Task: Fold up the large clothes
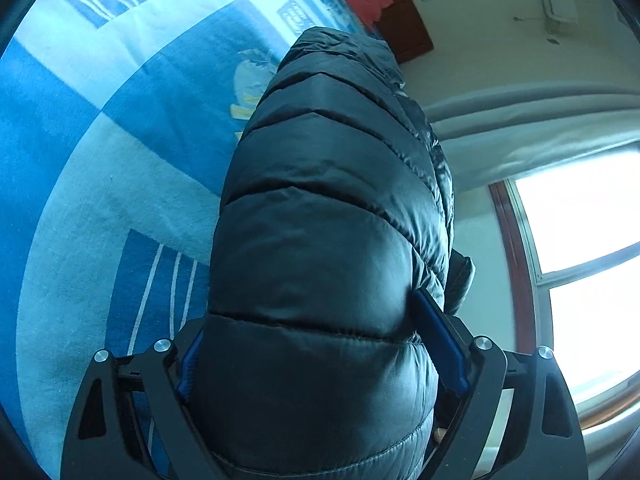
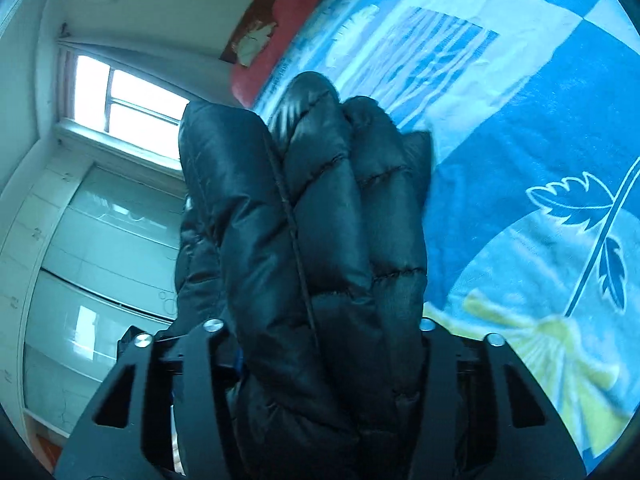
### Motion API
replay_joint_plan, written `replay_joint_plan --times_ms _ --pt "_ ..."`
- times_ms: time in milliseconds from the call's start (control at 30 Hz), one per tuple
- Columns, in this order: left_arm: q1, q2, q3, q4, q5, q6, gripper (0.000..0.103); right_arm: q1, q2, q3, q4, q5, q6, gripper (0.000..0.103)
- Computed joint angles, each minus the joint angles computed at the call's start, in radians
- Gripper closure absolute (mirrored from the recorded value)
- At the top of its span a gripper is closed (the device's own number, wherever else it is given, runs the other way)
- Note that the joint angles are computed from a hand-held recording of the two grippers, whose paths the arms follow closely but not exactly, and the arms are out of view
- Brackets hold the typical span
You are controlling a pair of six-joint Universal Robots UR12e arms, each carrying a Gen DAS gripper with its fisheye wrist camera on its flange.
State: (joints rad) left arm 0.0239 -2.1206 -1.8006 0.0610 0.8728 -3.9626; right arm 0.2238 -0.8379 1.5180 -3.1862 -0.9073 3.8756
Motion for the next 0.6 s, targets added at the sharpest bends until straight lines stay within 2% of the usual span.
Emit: replay_joint_plan --times_ms 167,333,600 --pt "0.010 0.019 -0.014 0.010 -0.001 0.058 0.017 0.008 0.010 -0.004 -0.091 0.017 0.022 0.062" --pt "0.033 0.046 -0.017 0.009 0.026 0.097 0.017 0.027 0.049 -0.074 -0.135 0.047 0.053 0.063" --pt "0.089 0.064 -0.017 0.021 0.081 0.112 0.018 0.071 0.158 -0.294 -0.069 0.105 0.071 0.063"
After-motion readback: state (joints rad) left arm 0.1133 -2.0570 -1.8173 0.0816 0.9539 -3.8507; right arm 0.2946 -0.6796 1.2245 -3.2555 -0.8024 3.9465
